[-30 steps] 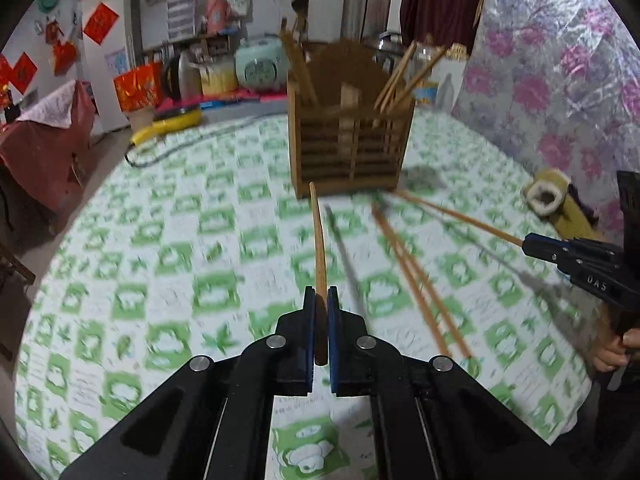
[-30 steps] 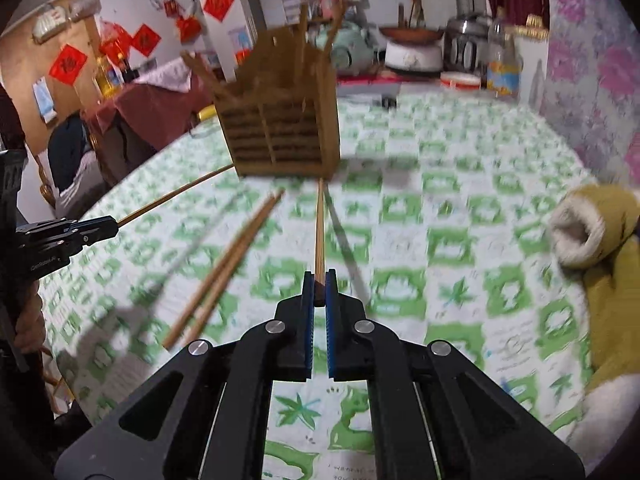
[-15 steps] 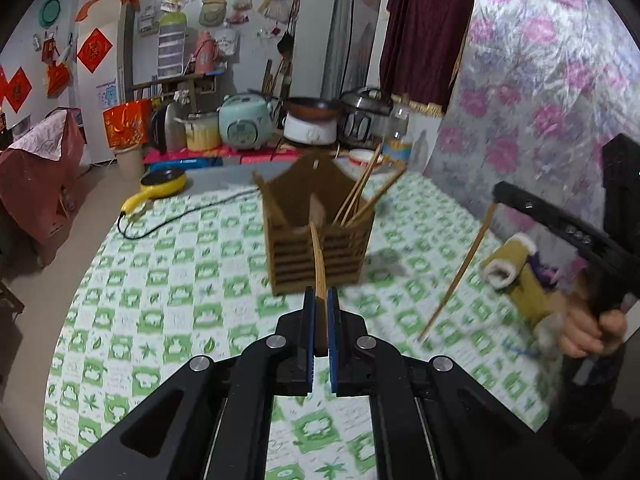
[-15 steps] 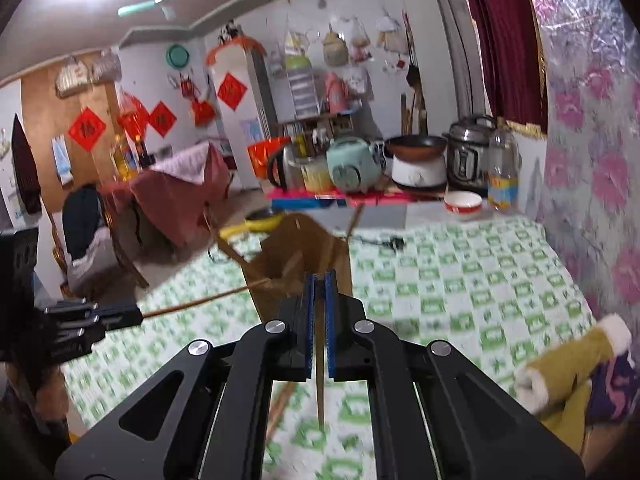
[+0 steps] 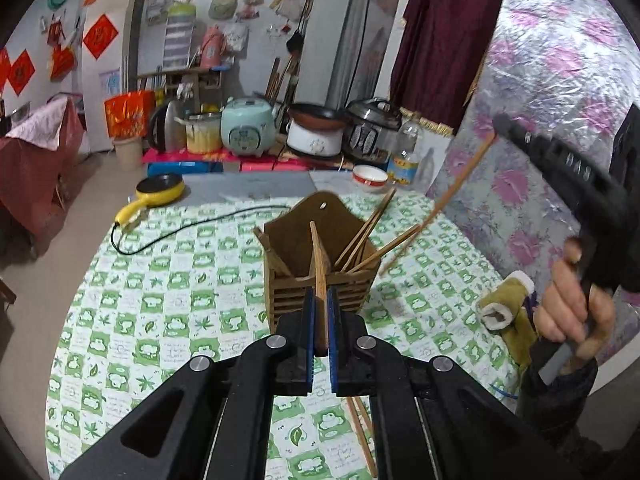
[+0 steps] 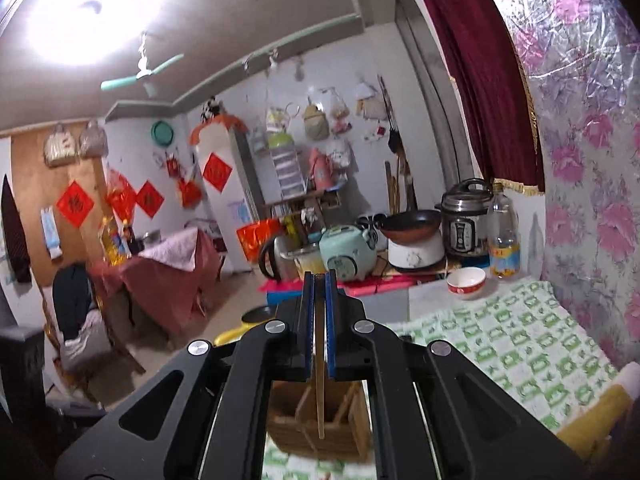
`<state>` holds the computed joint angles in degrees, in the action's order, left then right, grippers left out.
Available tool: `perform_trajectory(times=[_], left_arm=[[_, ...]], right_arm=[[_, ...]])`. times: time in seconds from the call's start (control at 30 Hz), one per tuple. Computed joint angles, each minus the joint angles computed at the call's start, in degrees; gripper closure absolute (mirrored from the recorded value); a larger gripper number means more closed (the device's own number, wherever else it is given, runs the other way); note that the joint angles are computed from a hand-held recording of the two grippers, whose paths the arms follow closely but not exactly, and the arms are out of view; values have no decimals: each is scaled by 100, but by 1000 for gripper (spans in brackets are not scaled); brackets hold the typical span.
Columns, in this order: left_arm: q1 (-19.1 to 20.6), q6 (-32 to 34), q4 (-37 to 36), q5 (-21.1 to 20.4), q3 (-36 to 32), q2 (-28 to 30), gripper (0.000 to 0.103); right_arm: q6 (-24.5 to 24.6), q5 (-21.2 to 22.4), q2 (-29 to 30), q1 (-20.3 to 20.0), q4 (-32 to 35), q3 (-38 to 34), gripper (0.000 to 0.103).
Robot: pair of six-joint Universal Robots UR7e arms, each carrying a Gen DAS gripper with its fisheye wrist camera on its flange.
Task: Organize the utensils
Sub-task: 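Lift the held chopsticks and carry both tools over the wooden holder, then lower the chopsticks into the holder and open both tools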
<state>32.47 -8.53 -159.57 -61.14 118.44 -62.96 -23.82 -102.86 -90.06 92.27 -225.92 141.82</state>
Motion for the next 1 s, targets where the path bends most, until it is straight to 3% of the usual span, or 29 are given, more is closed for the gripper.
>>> perform_trajectory(times=[0.2, 0.4, 0.43, 0.47, 0.53, 0.67, 0.73, 0.8, 0.87, 0.93, 1.0], left_arm=[[179, 34, 275, 31, -281, 323, 97], [324, 83, 329, -121, -454, 572, 97], [361, 11, 324, -159, -516, 612, 95], [394, -51, 284, -189, -570, 650, 91], [455, -162, 157, -265, -704, 726, 59], [556, -318, -176, -219, -1058, 962, 56], [616, -449, -305, -222, -1164, 1027, 41], [646, -534, -549, -158, -1121, 1025, 33], [675, -669, -558, -79, -1074, 975, 31], [739, -577, -566, -256, -977, 808, 31], [693, -471, -876, 14, -715, 655, 30]], right_arm=[[29, 504, 529, -498, -386, -208, 97], [-75, 368, 730, -578, 115, -414, 96], [-106, 295, 741, -557, 249, -443, 92], [-93, 214, 759, -544, 325, -467, 90], [-31, 141, 797, -547, 294, -476, 82], [-85, 4, 861, -504, 75, -457, 68], [-116, -18, 894, -499, -30, -459, 62], [-148, -43, 930, -488, -164, -436, 53], [-170, -37, 937, -494, -247, -425, 43], [-180, -68, 959, -471, -358, -411, 38], [-202, -76, 958, -451, -403, -391, 34]])
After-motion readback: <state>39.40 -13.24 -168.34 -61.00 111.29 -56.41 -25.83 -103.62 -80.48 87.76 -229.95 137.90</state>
